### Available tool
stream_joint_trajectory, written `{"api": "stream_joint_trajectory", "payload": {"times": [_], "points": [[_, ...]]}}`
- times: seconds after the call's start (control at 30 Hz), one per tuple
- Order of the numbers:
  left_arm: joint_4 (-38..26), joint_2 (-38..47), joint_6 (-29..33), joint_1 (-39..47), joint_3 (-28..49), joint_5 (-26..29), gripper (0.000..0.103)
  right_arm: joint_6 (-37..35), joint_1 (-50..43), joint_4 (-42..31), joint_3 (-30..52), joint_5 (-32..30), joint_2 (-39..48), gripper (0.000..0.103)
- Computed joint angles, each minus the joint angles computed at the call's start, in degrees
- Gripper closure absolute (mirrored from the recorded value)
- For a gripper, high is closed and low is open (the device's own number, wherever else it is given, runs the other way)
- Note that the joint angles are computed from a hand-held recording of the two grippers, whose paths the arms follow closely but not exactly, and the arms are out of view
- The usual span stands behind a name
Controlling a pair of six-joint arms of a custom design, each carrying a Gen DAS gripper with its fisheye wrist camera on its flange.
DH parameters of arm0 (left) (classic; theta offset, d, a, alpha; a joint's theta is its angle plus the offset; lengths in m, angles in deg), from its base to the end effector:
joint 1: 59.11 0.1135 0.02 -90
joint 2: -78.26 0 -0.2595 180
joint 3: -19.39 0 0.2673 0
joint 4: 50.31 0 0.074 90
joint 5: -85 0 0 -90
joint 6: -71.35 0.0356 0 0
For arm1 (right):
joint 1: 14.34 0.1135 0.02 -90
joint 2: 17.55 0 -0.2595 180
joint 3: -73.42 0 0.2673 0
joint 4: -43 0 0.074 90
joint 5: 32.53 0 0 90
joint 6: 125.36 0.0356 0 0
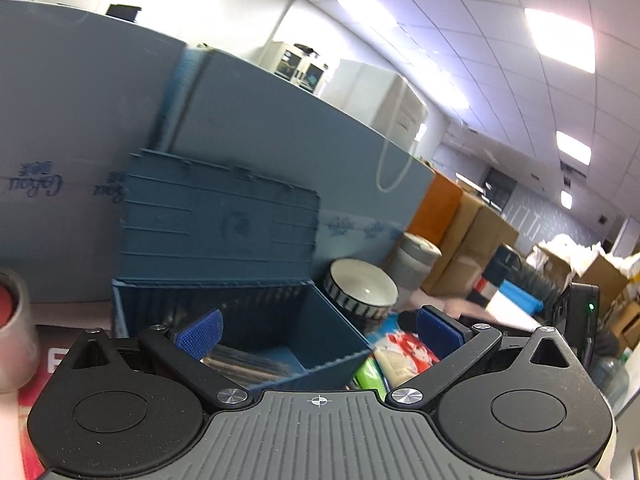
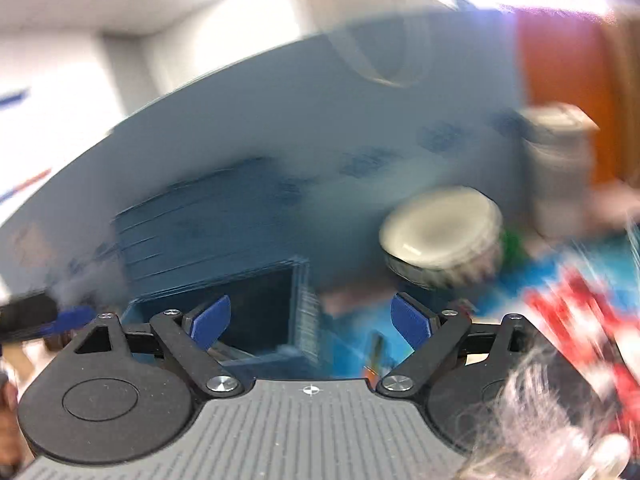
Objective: Organize rigid objects
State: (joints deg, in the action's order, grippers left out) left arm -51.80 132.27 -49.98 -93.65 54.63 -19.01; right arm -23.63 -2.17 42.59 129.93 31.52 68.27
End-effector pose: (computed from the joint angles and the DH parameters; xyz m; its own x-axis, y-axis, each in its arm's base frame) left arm 0.1881 -0.1190 0.1999 -0.4324 -0.3148 -0.8449 0.1618 0.8948 -0.4162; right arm 0.3156 0.0840 0.1889 -0.5886 0.0601 -0.8062 -0.4508 0.8034 0.3890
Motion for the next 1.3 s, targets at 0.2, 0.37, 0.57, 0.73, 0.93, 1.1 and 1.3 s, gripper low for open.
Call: {"api": "stream_joint_trajectory", "payload": {"times": [0.2,0.37,0.57,0.73,0.93,1.1,1.3], "points": [[1.16,4.49,2.21,-3.59,1.9,-0.42,0.0,5.06,-8.16,-4.46,-0.47,1.71,1.09,0.015],[0.18,6.84,1.58,-3.67,3.0,-0.86,0.0,4.84,-8.82,-7.43,4.14,3.85,8.15,0.018],[-0.93,6.38,0.65,-2.9,2.99,-2.25,0.0,3.72,-3.9,-10.99,10.98,11.54,16.29,0.045],[-0.98,5.87,0.1,-2.25,2.72,-2.41,0.0,1.47,-0.43,-8.17,10.33,18.84,17.26,0.05],[-1.63,6.04,-0.32,-2.31,2.93,-3.98,0.0,-1.06,0.56,-5.47,9.28,22.02,17.39,0.056],[-2.49,5.13,-0.46,-1.93,2.6,-5.89,0.0,-0.14,-0.37,-5.32,8.14,20.52,16.15,0.057],[-2.46,3.7,-1.07,-0.49,1.67,-5.76,0.0,1.2,-2.73,-3.17,3.27,16.66,10.76,0.057]]}}
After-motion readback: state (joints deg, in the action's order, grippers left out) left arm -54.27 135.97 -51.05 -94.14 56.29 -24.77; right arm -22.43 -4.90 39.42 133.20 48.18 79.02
